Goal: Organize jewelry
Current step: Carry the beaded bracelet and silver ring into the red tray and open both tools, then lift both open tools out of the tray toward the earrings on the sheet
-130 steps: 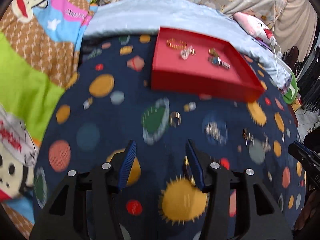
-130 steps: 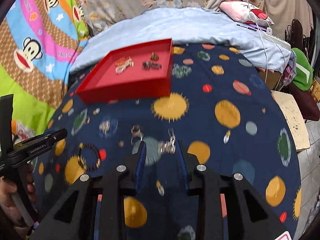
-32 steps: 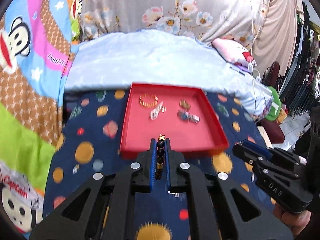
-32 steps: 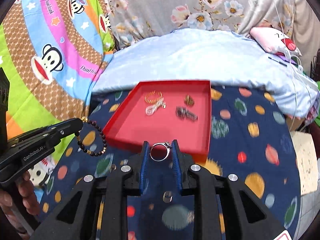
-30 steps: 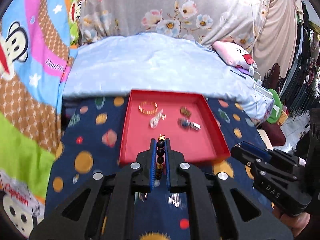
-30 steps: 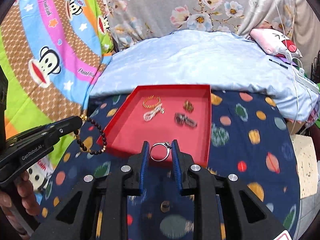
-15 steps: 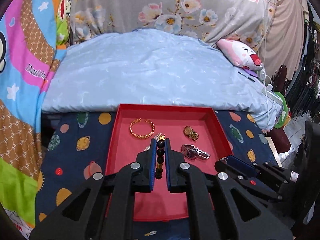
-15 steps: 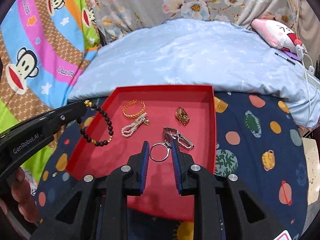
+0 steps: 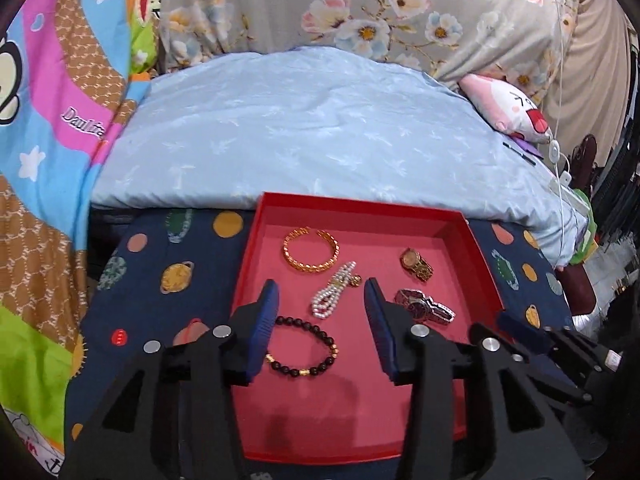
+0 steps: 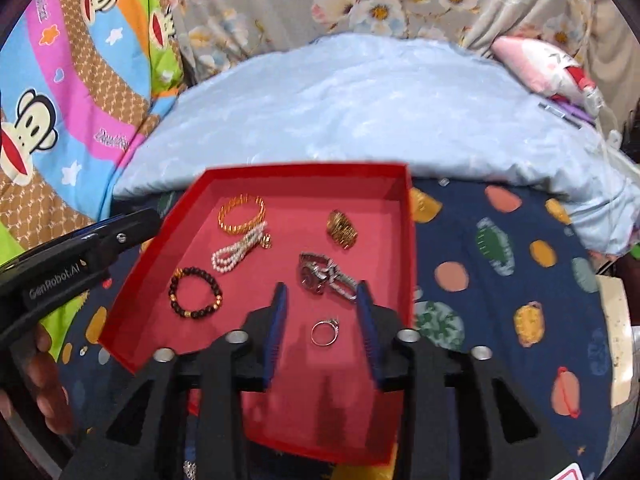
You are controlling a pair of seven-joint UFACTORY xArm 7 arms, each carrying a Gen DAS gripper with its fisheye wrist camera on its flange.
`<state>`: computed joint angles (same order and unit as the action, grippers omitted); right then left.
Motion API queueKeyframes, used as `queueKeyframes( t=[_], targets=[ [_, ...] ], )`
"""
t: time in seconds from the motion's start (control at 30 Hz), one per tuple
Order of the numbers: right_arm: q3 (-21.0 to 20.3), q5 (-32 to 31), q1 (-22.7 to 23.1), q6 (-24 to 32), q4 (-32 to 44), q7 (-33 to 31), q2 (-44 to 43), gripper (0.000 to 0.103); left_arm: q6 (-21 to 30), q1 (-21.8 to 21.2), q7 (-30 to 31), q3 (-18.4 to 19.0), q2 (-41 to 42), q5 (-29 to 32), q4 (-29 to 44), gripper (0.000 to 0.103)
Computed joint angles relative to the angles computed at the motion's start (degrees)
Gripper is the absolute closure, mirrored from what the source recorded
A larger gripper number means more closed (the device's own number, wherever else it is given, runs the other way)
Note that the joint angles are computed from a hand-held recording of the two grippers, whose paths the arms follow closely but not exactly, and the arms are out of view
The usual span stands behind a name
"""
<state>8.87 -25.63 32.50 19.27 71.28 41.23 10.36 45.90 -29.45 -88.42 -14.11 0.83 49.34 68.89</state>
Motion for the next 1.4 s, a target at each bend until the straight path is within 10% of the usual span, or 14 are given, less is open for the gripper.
queueKeyframes(
  t=[0.2,0.7,1.03,1.4],
  targets=[
    [1.2,-4.1,-2.2,-3.4,-12.1,7.4,-13.5,0.055,6.3,0.0,-2.2,-3.2,-8.7,-1.1,-5.3,0.051],
    [9.0,13.0,-2.8,5.2,-40.6,3.2,-44.1,0.054,14.4,-1.3,-6.2,-15.8,-26.3,-20.8,-22.6,0.047],
    [11.6,20.1,-1.5,2.6,-42.1,-0.3,-40.2,0.054,10.2,-2.2,-9.9,-17.4,-22.3,-22.6,-23.8,0.047],
    [14.5,12.2,-5.3,-2.4,-31.2,1.0,-23.0,0.054,8.6,-3.3,-9.6,-14.6,-18.8,-20.3,-22.7,0.047]
  ],
)
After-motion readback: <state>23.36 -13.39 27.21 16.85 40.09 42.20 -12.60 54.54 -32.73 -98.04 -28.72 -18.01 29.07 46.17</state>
